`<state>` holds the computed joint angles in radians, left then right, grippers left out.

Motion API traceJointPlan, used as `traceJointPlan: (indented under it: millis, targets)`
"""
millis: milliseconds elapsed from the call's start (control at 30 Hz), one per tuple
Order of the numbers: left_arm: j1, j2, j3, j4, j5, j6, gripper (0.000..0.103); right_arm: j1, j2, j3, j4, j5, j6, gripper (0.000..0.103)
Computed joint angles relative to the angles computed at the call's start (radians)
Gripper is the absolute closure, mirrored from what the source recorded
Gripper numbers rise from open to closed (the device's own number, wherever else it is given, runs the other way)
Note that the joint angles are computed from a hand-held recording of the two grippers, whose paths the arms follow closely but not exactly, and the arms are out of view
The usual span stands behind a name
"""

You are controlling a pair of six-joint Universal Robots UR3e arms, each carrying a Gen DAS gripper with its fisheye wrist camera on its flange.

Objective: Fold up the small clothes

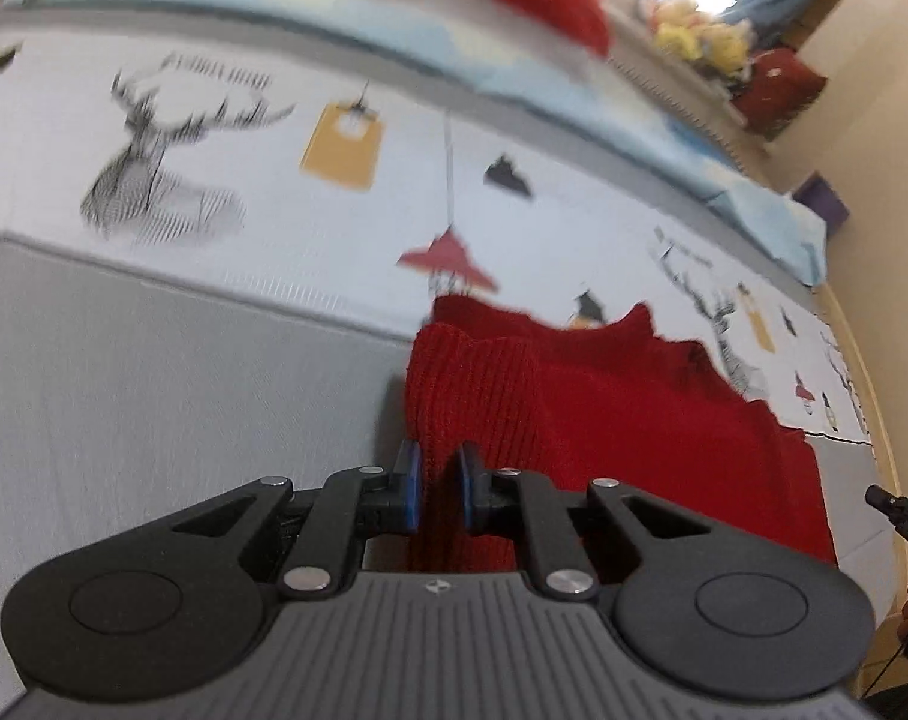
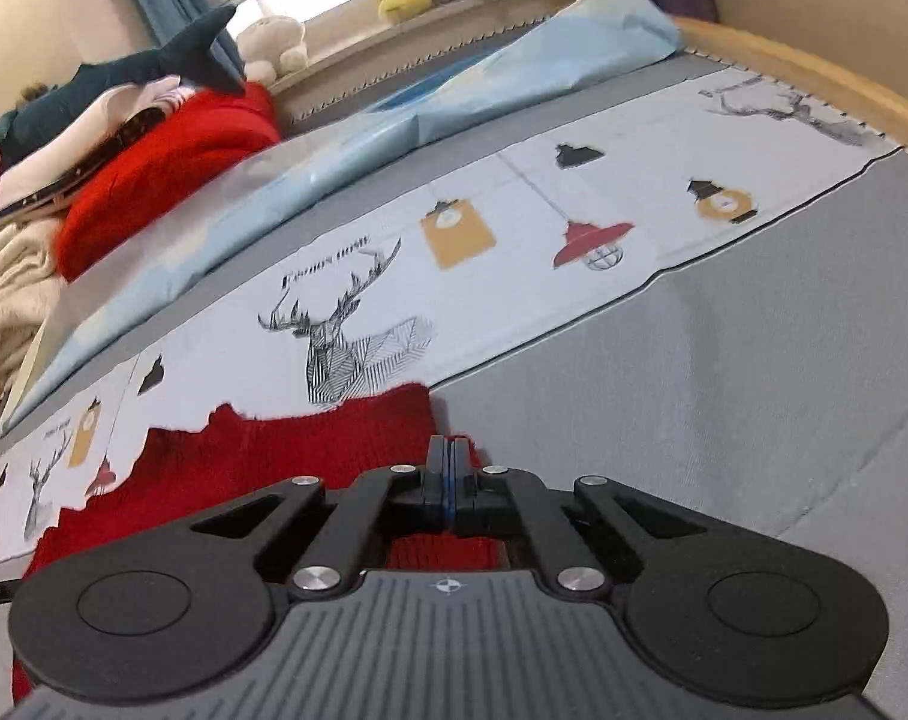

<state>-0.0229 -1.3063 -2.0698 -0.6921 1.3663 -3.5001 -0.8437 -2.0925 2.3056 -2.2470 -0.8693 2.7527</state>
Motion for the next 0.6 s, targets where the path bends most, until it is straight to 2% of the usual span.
traceJointPlan:
  millis: [67, 133, 167, 200, 233, 267, 300, 367, 467, 600]
  targets:
    - [0.000, 0.001, 0.005, -0.003, -0.005, -0.008, 0.089, 0.016, 0.054, -0.030, 0.024, -0.035, 0.035, 0.101]
    - [0.007, -0.001, 0.006, -0.011, -0.004, -0.028, 0.090, 0.021, 0.138, -0.085, 0.122, -0.045, 0.064, 0.089]
    - [0.015, -0.002, 0.008, -0.020, -0.009, -0.035, 0.089, 0.029, 0.180, -0.109, 0.163, -0.054, 0.076, 0.066]
    - [0.036, -0.001, 0.004, -0.037, -0.039, -0.034, 0.089, 0.039, 0.200, -0.113, 0.164, -0.066, 0.089, 0.051]
    - [0.065, 0.002, -0.002, -0.061, -0.086, -0.033, 0.087, 0.057, 0.209, -0.109, 0.141, -0.088, 0.105, 0.051]
    - [0.083, -0.002, -0.007, -0.082, -0.126, -0.034, 0.079, 0.077, 0.225, -0.114, 0.129, -0.107, 0.114, 0.051]
    - [0.084, -0.015, -0.001, -0.097, -0.137, -0.033, 0.076, 0.084, 0.246, -0.126, 0.144, -0.111, 0.111, 0.052]
    - [0.044, -0.057, 0.038, -0.125, -0.082, -0.016, 0.076, 0.089, 0.283, -0.145, 0.169, -0.112, 0.131, 0.052]
    - [-0.001, -0.092, 0.072, -0.146, 0.002, -0.021, 0.065, 0.093, 0.292, -0.137, 0.154, -0.110, 0.146, 0.053]
    - [0.061, -0.059, 0.027, -0.142, -0.026, -0.066, 0.064, 0.108, 0.267, -0.122, 0.134, -0.106, 0.138, 0.081]
